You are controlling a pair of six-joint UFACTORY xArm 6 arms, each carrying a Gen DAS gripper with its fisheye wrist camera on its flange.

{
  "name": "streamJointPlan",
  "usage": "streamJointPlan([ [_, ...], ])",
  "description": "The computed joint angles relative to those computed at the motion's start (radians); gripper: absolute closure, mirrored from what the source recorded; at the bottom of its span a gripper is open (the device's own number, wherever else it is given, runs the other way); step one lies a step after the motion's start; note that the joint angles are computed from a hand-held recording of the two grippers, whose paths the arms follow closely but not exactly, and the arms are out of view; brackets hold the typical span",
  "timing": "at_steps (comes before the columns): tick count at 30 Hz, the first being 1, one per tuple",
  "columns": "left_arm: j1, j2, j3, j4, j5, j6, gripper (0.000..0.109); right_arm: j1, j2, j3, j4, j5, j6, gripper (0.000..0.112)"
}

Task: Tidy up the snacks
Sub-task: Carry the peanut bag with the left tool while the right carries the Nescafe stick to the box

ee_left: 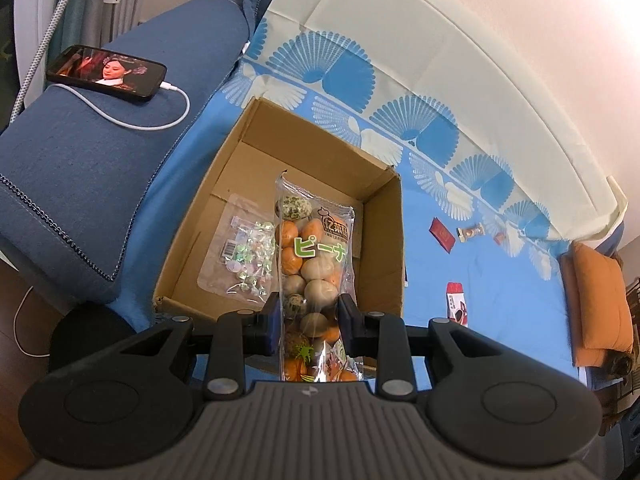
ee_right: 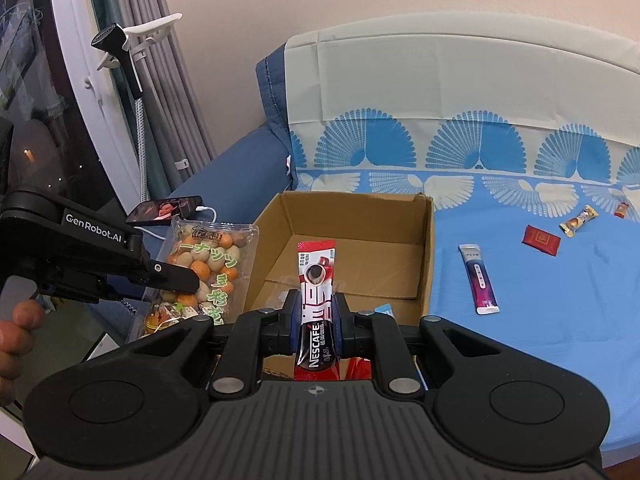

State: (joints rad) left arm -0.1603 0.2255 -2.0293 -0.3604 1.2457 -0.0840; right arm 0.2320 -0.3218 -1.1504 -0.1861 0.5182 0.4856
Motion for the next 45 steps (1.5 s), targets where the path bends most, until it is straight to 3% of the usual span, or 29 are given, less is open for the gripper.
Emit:
streamJointPlan([
  [24, 0.002, 0.017, -0.016, 0.004, 0.005, -0.011, 0.076, -0.006, 0.014, -0.009, 0.042, 0.014, -0.046, 0.095],
  [45, -0.003, 0.109, -0.127, 0.014, 0.048, -0.033, 0.076, -0.006, 0.077, -0.069, 0.033, 0.038, -0.038, 0.095],
])
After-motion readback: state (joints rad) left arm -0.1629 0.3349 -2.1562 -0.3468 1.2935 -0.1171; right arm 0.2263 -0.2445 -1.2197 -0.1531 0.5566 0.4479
